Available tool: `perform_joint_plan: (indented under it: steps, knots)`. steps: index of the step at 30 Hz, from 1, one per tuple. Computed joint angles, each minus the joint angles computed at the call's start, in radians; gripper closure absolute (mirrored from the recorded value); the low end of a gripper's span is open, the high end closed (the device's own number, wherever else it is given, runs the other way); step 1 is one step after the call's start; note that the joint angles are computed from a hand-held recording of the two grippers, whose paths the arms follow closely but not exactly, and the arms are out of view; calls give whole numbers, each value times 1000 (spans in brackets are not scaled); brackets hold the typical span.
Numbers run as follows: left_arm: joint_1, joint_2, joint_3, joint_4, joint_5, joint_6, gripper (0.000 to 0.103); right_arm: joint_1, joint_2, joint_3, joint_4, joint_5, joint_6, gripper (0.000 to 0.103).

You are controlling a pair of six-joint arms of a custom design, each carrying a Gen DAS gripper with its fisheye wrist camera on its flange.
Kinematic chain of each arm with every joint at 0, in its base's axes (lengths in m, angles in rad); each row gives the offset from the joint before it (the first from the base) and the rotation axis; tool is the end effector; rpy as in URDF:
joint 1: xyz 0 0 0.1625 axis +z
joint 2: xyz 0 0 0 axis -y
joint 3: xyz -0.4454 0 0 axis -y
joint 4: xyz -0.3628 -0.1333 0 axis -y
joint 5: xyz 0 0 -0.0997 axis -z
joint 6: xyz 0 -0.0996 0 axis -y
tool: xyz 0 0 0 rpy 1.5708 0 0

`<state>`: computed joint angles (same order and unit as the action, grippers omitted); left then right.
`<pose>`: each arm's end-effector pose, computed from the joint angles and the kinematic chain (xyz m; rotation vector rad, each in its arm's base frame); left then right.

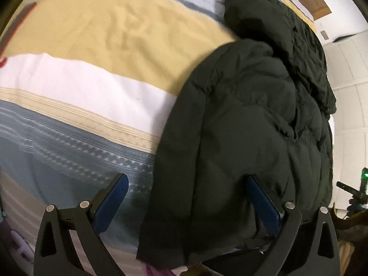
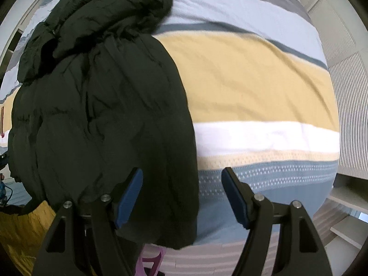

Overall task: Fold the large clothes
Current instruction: 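Move both grippers to the jacket's side edge and close on it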

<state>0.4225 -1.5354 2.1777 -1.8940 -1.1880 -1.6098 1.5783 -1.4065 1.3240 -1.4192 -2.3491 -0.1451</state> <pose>-0.2693 -0.3080 0.2713 -0.5407 2.6729 -0.4349 0.0673 -0.5285 0.5542 0.2138 -2.3561 -0.1482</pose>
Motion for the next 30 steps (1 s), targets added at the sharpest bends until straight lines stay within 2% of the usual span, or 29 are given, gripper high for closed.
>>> perform_joint_plan:
  steps: [5,13,23,30]
  knots:
    - [30,8,61,-147,-26,46,3,-13,-18,5,41,6,25,33]
    - [40,40,83,-248,-66,67,3,-95,-59,52,14,91,-1,33]
    - [45,98,77,-296,-79,43,3,-245,-113,137,-60,262,-46,33]
    - [42,143,40,-250,-85,0,3,-313,-142,185,-72,358,-49,33]
